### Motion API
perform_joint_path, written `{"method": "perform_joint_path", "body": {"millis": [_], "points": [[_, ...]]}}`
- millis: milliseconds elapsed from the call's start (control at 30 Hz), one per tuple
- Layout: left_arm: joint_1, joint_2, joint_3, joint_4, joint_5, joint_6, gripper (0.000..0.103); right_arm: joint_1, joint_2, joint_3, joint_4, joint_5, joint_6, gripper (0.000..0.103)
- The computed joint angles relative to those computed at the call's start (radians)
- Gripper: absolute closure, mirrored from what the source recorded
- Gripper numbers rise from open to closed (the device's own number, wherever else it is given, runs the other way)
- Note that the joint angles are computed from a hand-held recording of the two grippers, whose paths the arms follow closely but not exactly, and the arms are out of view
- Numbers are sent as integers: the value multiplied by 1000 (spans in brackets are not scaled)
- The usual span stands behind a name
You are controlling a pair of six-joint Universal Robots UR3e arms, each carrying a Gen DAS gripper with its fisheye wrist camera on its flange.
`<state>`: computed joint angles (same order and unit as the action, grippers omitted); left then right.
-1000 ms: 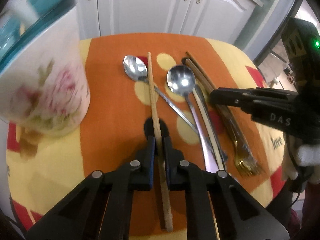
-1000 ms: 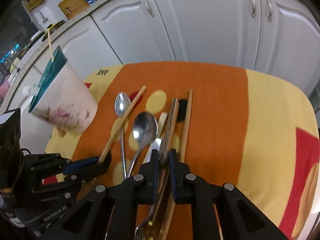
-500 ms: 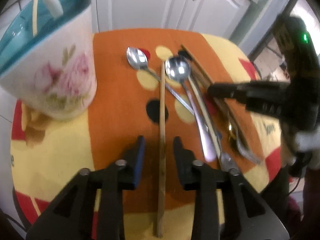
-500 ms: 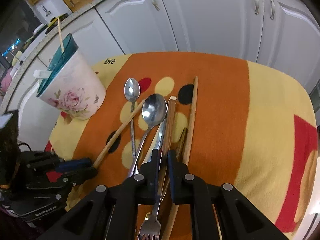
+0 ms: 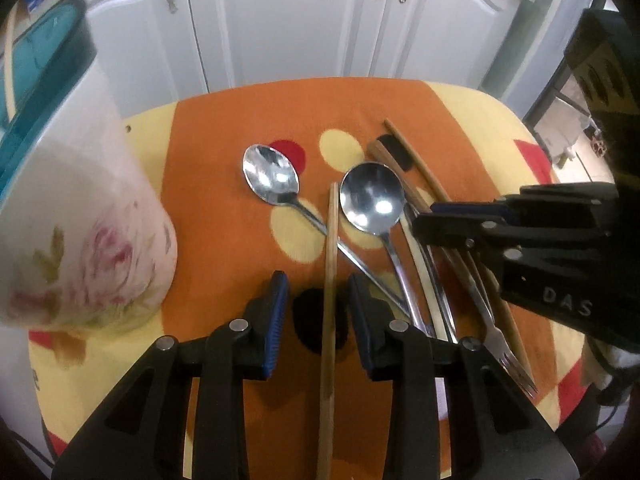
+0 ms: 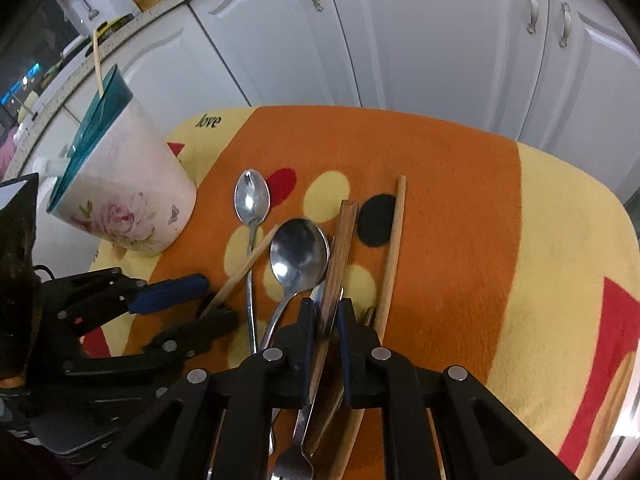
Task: Organize utensils
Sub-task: 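Grasp the wooden chopstick with the left tool while the right tool grasps a wooden-handled fork, then lift the chopstick and fork with both tools up over the floral cup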
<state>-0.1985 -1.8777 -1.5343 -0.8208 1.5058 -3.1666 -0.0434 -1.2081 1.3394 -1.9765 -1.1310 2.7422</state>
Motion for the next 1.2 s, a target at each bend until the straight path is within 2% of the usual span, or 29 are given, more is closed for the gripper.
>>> {"method": "perform_joint_path", "body": {"millis": [33,67,267,400,467,567,667,700,733,900,967,1000,1200], "points": [[4,1,4,-8,-8,4,96,-5,-4,8,-5,10,-1,92],[11,9,0,-16,-26,12,97,-9,-13,23,-16,16,0,92],[77,164,-117,-9,-156,61,99,-64,-169,170,-55,90,-43,95],[110,240,-155,-6,-208,71,100,-118,-273,243,-51,156,-63,95],[119,256,-162,-12,-216,82,100,-145,-321,269,-41,191,-78,95],[105,224,-146,-18,-182,59,100,-171,-374,292,-16,207,-98,95],[109,207,-133,-54,-205,76,90,-184,-396,307,-15,213,-92,95],[95,191,-125,-46,-191,79,80,-185,-394,312,-22,211,-86,95],[80,169,-113,-31,-173,77,76,-183,-390,312,-29,208,-81,95],[33,19,9,-47,-89,30,76,-179,-375,307,-41,206,-66,95],[27,-9,18,-32,-75,33,82,-180,-378,306,-38,210,-68,95],[21,-10,11,-10,-67,46,98,-180,-379,305,-37,212,-69,95],[82,118,-70,-39,-193,47,98,-199,-411,313,-28,233,-73,95]]}}
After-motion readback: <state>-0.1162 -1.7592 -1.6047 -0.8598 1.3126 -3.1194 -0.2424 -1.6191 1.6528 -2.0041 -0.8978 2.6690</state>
